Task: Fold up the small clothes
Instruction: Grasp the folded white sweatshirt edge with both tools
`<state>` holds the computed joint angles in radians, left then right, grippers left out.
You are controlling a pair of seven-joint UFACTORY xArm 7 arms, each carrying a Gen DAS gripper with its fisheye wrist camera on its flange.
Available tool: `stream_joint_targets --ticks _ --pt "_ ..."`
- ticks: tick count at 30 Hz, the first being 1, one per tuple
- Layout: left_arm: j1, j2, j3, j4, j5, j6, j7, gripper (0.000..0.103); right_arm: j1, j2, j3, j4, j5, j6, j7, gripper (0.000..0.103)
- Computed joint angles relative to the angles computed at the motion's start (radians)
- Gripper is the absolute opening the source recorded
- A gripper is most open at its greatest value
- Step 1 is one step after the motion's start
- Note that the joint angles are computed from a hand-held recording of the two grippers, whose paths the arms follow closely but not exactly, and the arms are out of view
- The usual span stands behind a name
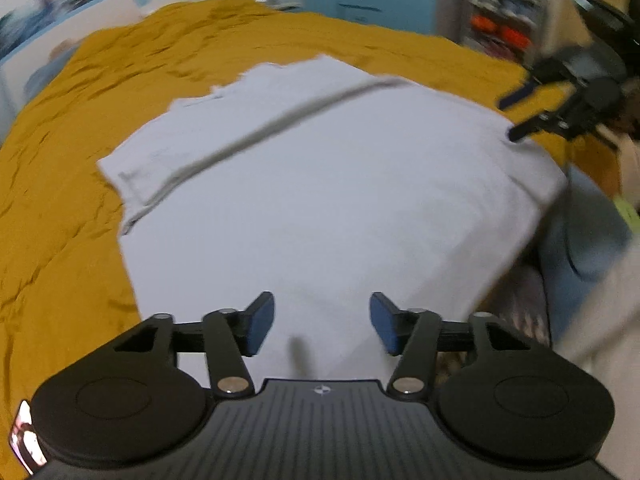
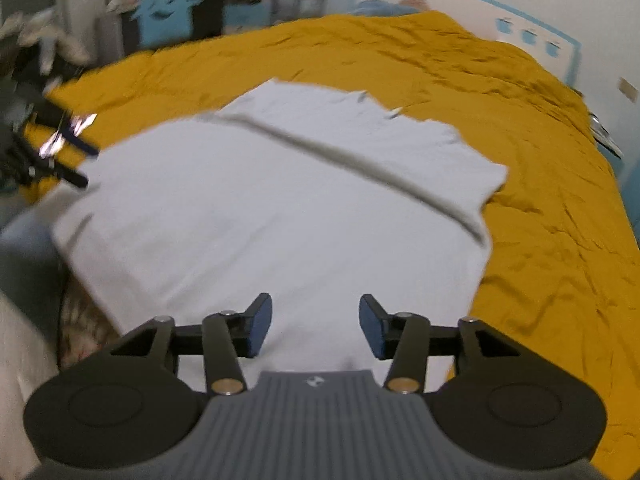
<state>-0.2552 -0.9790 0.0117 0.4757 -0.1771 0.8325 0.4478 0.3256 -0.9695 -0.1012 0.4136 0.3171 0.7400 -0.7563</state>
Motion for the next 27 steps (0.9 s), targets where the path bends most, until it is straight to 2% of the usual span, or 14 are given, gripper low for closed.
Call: stream_joint_targets --ticks 6,11,16,18,22,26,27 --pt "-0.002 -0.085 -0.061 -0.052 0.091 0.116 0.055 0.075 -0.013 -0.158 0.028 -0.082 -0.065 0.121 -0.036 0.061" --pt "-0.010 -0.159 -0.117 -0.109 0.177 0.154 0.092 0.075 -0.033 -0.221 0.049 -0.127 -0.117 0.167 -0.059 0.063" --pt "-0.024 -0.229 -0.156 -0.167 0.243 0.150 0.110 0.075 -0.026 -0.261 0.084 -0.165 -0.175 0.181 -0.100 0.068" --pt "-0.027 -0.249 -0.193 -0.197 0.287 0.144 0.113 0.075 -0.016 -0.266 0.098 -0.181 -0.199 0.172 -0.122 0.069" --pt "-0.030 -0.284 -0.257 -0.268 0.385 0.076 0.100 0.075 -0.001 -0.280 0.117 -0.212 -0.242 0.159 -0.156 0.072" --pt "-0.035 -0.296 -0.270 -0.311 0.446 0.023 0.080 0.075 -0.007 -0.327 0.172 -0.286 -0.317 0.098 -0.172 0.074" --pt "-0.037 -0.301 -0.270 -0.318 0.453 0.015 0.072 0.072 -0.003 -0.343 0.174 -0.304 -0.334 0.088 -0.179 0.075"
